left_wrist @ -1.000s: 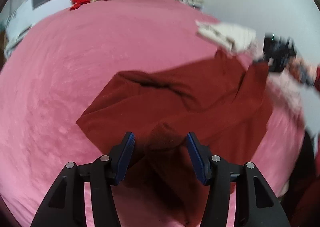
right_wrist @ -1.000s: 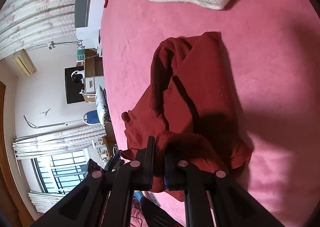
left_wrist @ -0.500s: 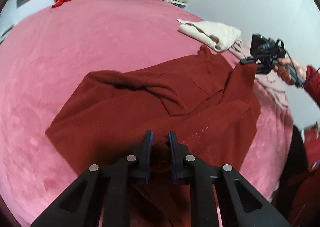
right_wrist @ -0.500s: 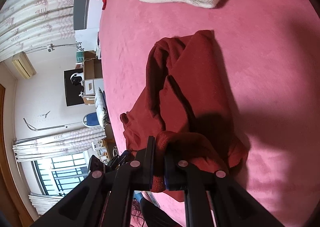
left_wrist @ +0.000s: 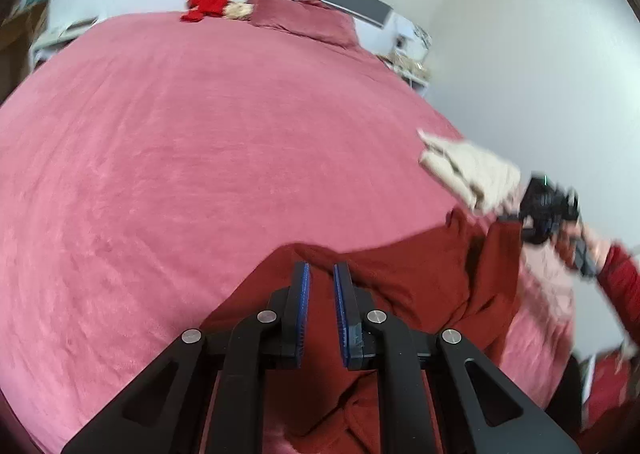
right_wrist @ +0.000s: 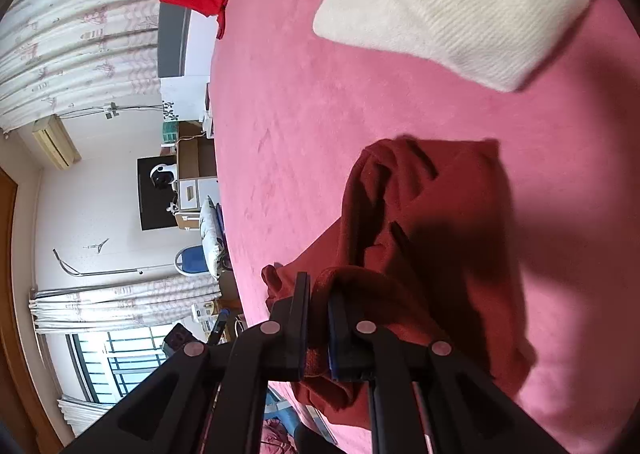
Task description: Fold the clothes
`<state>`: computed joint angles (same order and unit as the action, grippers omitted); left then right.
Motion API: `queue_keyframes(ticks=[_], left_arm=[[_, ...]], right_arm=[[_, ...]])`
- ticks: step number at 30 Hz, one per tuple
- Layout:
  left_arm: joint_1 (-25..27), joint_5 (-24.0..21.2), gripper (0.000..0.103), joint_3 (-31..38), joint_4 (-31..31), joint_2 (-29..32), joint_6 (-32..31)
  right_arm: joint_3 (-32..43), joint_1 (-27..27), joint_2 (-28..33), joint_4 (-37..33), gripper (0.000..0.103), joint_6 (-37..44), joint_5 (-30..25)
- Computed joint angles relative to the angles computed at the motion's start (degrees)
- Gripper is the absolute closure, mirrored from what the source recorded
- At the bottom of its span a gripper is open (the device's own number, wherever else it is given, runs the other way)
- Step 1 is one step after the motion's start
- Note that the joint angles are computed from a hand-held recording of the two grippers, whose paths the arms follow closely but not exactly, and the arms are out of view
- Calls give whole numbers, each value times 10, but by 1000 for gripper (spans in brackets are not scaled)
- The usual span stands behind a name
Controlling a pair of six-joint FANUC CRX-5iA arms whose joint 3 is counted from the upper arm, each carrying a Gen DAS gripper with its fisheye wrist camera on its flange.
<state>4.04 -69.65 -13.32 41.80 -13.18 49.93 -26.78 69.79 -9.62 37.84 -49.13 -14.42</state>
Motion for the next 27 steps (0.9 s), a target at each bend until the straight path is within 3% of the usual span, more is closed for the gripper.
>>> queue_keyframes(ticks=[2,4,5,8,9,11,16,18,19,20,21,27], left_arm=[[-5,-32,84,-7,-20,-6,-40],[-7,-55,71,-12,-61,-23,-72],[-1,-64,64,-20,-60,-33,-94],[17,-91,56,-38,-47,-55,-145],[20,-97,48,-40,-37,-58,-155],[12,-89,36,-40,-35,-64,-178],[-64,-52,35,-7,-102,-34,-188],[-93,-49,40,8,-135,-15,-173],[-104,-51,51,15,-150,-5,-161],[-110,-52,85,18,-156,1,-150],[-101,-52,89,9,-138,-4,-144],[-32,-61,89,-35,-17,-35,-110]], right_arm=[[0,1,4,-7,95,4,10],[-5,5,1,-7,95,1,11],[-10,6,-3,0,95,-7,13],[-15,11,-12,1,95,-12,4],[-16,13,-14,3,95,-16,1],[-19,14,-15,17,95,-33,2],[-15,18,-12,25,95,-43,-3],[-15,18,-12,26,95,-46,-6],[-15,18,-12,26,95,-48,-8],[-17,19,-13,32,95,-55,-9],[-20,18,-15,44,95,-68,-7],[-12,42,-31,27,95,-35,-44]])
